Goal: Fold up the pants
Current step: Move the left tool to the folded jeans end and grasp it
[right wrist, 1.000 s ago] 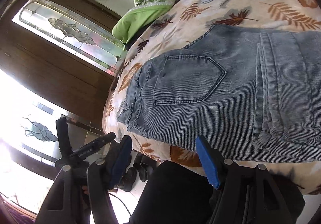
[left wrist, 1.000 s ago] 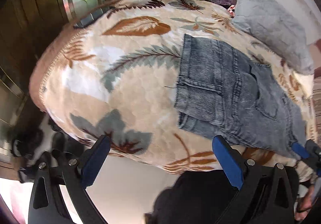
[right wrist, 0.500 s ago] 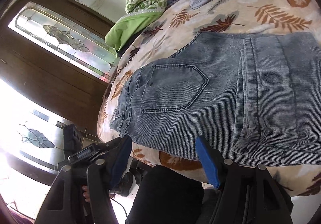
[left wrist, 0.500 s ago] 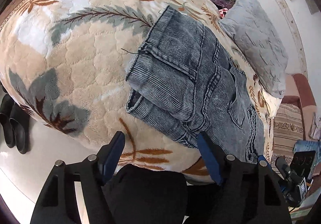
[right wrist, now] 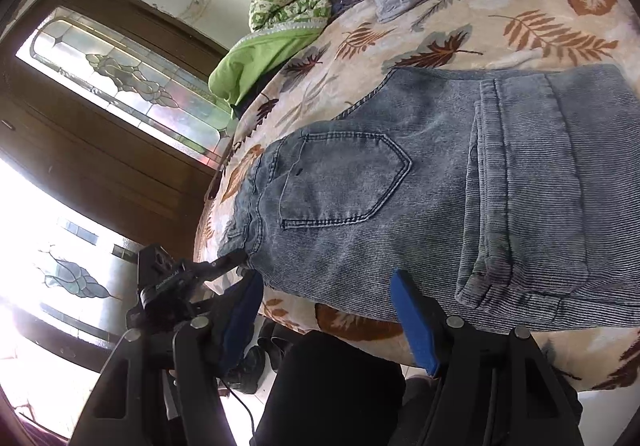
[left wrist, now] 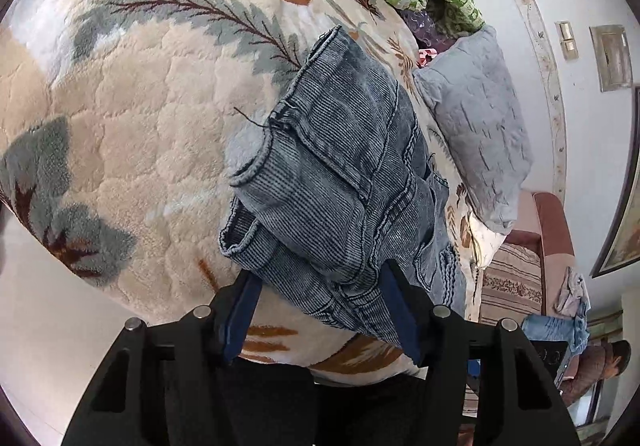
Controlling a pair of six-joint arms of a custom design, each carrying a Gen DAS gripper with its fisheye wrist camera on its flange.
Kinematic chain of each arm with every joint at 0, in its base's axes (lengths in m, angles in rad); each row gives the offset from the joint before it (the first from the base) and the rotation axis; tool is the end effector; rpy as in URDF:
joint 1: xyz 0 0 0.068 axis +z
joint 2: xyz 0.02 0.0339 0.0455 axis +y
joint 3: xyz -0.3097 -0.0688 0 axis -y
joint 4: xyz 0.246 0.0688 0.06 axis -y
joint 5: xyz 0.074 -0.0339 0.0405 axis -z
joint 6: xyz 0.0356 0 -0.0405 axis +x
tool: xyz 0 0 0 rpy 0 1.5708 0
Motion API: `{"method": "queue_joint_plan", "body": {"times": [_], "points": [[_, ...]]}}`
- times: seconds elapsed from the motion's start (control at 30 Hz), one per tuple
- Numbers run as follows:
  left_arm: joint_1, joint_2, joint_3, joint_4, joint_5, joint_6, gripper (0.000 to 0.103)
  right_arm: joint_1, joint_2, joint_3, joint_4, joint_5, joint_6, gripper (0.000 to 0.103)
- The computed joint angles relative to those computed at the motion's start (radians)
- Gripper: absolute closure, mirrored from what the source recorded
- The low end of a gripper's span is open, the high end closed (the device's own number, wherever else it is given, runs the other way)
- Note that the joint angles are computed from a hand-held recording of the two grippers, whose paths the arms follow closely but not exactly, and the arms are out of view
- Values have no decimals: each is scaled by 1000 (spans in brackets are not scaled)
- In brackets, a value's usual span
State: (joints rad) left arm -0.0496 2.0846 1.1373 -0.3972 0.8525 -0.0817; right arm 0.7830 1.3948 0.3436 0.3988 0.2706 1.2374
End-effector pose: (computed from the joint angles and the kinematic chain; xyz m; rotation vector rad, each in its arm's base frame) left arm 0.3846 -0.0459 0.1236 0.0964 2.7149 -1.2495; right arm 0.1669 0.1527 0.1689 0.6737 2.2218 0.8024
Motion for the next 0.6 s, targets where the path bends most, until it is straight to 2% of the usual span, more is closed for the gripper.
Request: {"method": "queue_joint_plan", "body": {"times": [0.17, 0.37, 0.4, 0.47, 0.6], "points": [[17, 31, 26, 6, 61, -59, 40, -14, 34, -4, 36, -22, 10, 33], [24, 28, -7, 92, 60, -133, 42, -15, 59, -4, 65, -29, 6, 33], [24, 26, -11, 101, 54, -140, 44, -14, 64, -6, 72, -30, 8, 33], [14, 25, -11, 115, 25, -161, 60, -14, 69, -6, 75, -31, 7, 33], [6, 28, -15, 134, -2, -172, 71, -19, 76, -17, 102, -42, 2, 33]]}}
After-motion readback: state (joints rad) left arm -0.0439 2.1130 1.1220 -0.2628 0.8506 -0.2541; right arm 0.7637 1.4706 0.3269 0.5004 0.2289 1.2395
